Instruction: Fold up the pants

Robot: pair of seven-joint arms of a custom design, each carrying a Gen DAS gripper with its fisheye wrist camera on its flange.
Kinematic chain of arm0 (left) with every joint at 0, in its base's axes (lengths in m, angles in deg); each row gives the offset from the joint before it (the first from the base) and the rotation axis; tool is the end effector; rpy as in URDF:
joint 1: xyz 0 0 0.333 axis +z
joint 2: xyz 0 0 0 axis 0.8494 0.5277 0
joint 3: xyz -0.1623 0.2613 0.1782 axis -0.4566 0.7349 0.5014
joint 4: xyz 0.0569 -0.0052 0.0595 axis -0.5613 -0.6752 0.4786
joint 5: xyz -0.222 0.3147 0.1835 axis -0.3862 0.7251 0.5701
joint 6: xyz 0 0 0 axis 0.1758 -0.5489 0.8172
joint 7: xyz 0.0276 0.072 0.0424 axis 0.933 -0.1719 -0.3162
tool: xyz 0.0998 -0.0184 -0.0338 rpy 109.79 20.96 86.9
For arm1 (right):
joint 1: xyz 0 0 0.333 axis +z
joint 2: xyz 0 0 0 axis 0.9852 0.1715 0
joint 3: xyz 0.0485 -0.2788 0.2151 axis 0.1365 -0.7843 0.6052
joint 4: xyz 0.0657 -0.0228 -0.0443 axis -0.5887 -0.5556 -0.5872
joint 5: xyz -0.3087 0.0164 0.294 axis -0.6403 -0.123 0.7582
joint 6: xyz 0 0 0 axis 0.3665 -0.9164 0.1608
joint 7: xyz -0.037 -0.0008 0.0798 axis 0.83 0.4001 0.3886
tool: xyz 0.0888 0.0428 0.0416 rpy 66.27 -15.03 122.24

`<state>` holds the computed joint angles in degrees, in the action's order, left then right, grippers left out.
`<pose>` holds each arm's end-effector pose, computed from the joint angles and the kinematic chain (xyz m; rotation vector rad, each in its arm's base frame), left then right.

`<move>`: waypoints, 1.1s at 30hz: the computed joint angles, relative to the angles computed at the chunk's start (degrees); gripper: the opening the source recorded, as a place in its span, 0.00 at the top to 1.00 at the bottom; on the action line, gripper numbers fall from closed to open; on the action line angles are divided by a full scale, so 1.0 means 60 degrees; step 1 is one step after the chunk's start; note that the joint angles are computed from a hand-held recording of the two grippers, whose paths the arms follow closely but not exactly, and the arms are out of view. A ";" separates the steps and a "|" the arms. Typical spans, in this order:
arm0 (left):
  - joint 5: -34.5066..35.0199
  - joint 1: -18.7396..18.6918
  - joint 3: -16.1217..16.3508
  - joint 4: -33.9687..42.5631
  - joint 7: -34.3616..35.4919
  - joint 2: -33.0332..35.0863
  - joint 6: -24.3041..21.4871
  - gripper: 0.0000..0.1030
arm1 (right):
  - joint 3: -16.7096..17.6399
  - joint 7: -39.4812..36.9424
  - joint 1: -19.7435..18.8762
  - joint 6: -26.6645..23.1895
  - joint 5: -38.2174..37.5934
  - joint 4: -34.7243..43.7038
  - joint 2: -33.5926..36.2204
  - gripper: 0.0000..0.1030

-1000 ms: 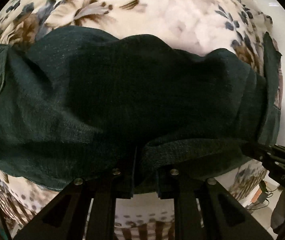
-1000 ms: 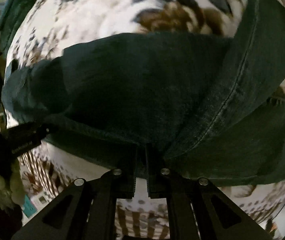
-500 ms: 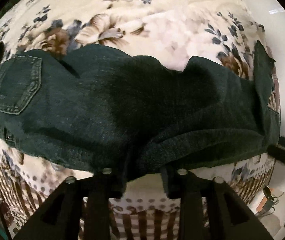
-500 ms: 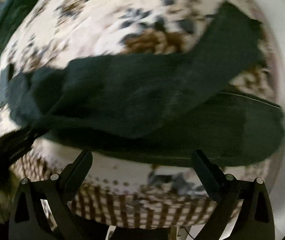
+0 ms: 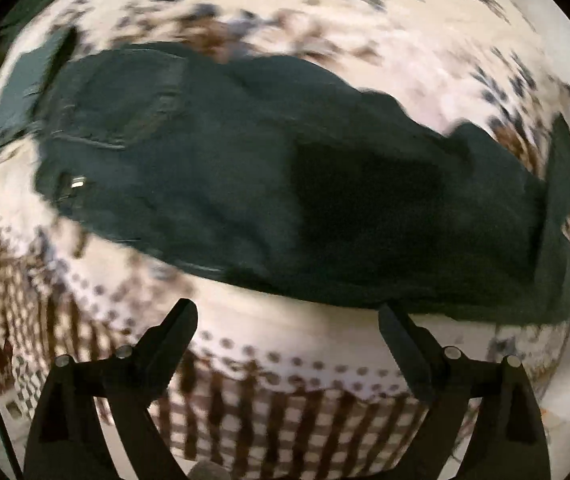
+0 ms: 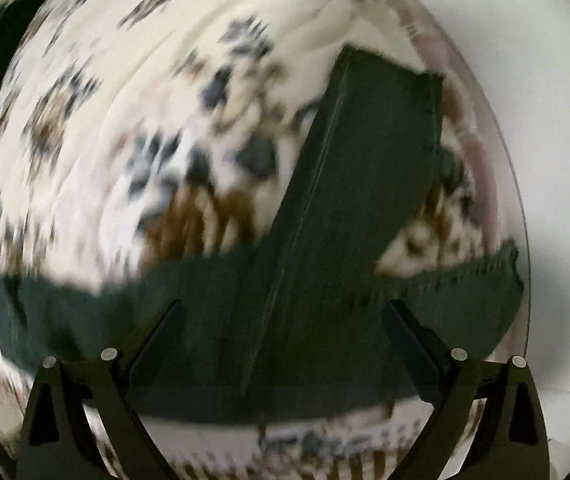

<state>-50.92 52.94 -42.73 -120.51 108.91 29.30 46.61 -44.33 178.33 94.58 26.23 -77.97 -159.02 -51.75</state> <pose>0.3863 -0.1174 0.6111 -2.5636 1.7639 0.0465 0.5770 0.1842 0.6067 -2.0577 2.3326 -0.0035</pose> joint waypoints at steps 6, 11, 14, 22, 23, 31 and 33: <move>0.1664 0.0522 -0.0103 0.0182 -0.0201 0.0201 -0.0080 0.10 | -0.0223 0.0883 -0.0034 0.0441 -0.0777 0.1590 0.1884 0.06; 0.2527 0.0783 -0.0153 0.0490 -0.0414 0.0702 0.0211 0.10 | -0.0376 0.0824 0.0380 -0.0428 -0.1880 0.3164 0.3389 0.19; 0.2851 0.0845 -0.0107 0.0773 -0.0318 0.0970 0.0267 0.10 | -0.0470 0.0580 0.0623 -0.0880 -0.2291 0.3827 0.4030 0.29; 0.2845 0.0651 -0.0163 0.1295 -0.0179 0.1392 0.0248 0.10 | -0.0563 0.1100 0.0322 0.0582 -0.1604 0.2433 0.2946 0.95; 0.2784 0.0610 -0.0164 0.1322 -0.0167 0.1404 0.0275 0.10 | -0.0585 0.1397 0.0194 0.1159 -0.1397 0.1742 0.2267 0.99; 0.1830 0.0242 -0.0205 0.1133 -0.0295 0.1504 0.0492 0.10 | -0.0868 0.2679 -0.1198 0.2611 -0.1889 -0.1817 -0.2015 0.99; 0.1638 0.0127 -0.0263 0.1109 -0.0322 0.1611 0.0462 0.10 | -0.1240 0.2301 -0.1584 0.2389 -0.0826 -0.2439 -0.2515 0.99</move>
